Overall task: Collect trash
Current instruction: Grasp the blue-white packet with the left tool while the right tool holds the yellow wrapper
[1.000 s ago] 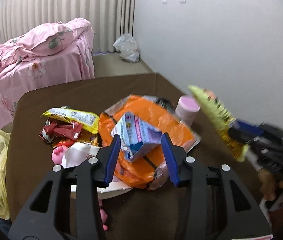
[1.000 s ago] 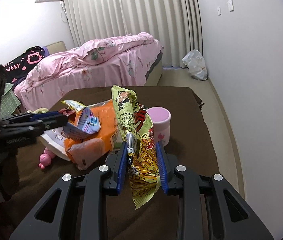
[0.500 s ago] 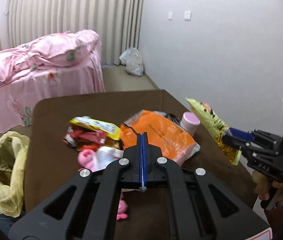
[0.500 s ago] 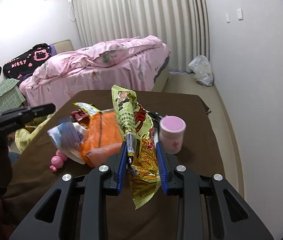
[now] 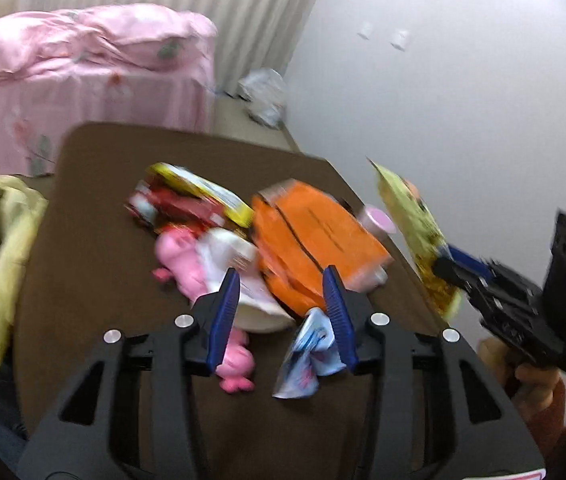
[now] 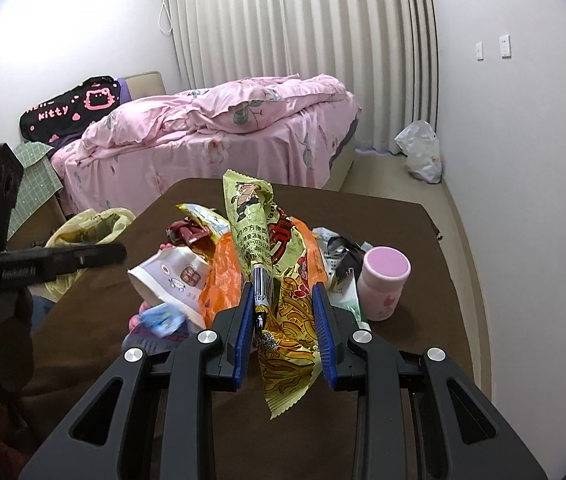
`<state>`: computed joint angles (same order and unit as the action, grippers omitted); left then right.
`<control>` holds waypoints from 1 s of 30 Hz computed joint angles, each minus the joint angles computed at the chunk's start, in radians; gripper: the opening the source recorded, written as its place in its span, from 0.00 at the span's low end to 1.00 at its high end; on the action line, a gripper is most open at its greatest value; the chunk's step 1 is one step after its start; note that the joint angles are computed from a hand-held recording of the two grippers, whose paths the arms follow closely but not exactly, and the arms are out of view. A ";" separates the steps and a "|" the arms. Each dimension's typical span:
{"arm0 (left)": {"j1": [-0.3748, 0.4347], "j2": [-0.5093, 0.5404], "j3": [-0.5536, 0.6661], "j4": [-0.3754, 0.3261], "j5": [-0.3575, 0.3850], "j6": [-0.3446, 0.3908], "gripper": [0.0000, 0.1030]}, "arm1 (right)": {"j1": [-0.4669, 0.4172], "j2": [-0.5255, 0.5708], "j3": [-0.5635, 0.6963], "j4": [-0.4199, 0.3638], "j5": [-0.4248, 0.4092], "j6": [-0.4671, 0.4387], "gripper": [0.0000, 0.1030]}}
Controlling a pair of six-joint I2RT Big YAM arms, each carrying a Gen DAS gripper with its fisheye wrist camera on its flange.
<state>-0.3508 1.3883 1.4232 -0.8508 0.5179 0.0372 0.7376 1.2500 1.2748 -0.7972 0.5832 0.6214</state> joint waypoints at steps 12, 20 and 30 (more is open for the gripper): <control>-0.098 -0.079 -0.143 -0.052 -0.159 0.192 0.42 | -0.006 -0.075 -0.075 -0.008 0.014 0.075 0.27; -0.110 -0.038 -0.136 -0.037 -0.187 0.139 0.04 | 0.004 -0.062 -0.083 -0.002 -0.005 0.092 0.27; -0.068 -0.127 -0.149 0.037 -0.198 0.122 0.04 | 0.021 -0.025 -0.037 0.023 -0.027 0.061 0.27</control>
